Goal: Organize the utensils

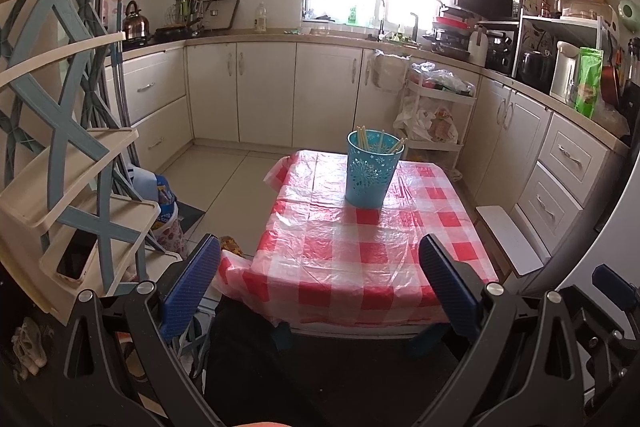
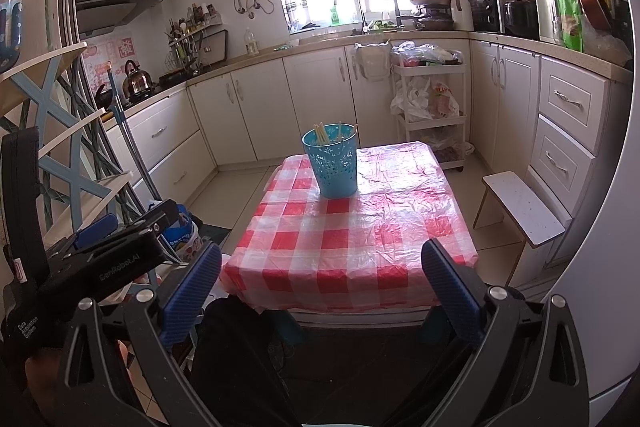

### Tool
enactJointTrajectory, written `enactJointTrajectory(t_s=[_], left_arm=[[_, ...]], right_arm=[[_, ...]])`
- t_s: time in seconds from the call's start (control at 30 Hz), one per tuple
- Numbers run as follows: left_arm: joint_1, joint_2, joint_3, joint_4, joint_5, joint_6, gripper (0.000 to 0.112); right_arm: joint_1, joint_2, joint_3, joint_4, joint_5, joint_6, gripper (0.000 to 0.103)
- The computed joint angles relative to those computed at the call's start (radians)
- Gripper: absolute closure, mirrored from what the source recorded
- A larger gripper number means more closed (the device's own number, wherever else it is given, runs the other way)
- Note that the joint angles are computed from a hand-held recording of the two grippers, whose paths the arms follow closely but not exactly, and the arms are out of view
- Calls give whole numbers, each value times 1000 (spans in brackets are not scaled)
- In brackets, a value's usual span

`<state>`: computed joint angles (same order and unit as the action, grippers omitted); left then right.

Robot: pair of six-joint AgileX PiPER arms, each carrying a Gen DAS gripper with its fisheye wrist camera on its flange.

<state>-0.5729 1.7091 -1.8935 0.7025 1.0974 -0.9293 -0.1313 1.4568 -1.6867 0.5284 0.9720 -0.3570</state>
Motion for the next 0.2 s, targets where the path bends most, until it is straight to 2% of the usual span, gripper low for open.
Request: enactJointTrajectory(t_s=[0.07, 0.2], left_arm=[[18, 3, -6, -42, -5, 18, 17], [22, 2, -2, -37, -6, 14, 17]], right_arm=[[-2, -2, 1, 0, 2, 0, 7], [2, 2, -3, -2, 1, 2, 7]])
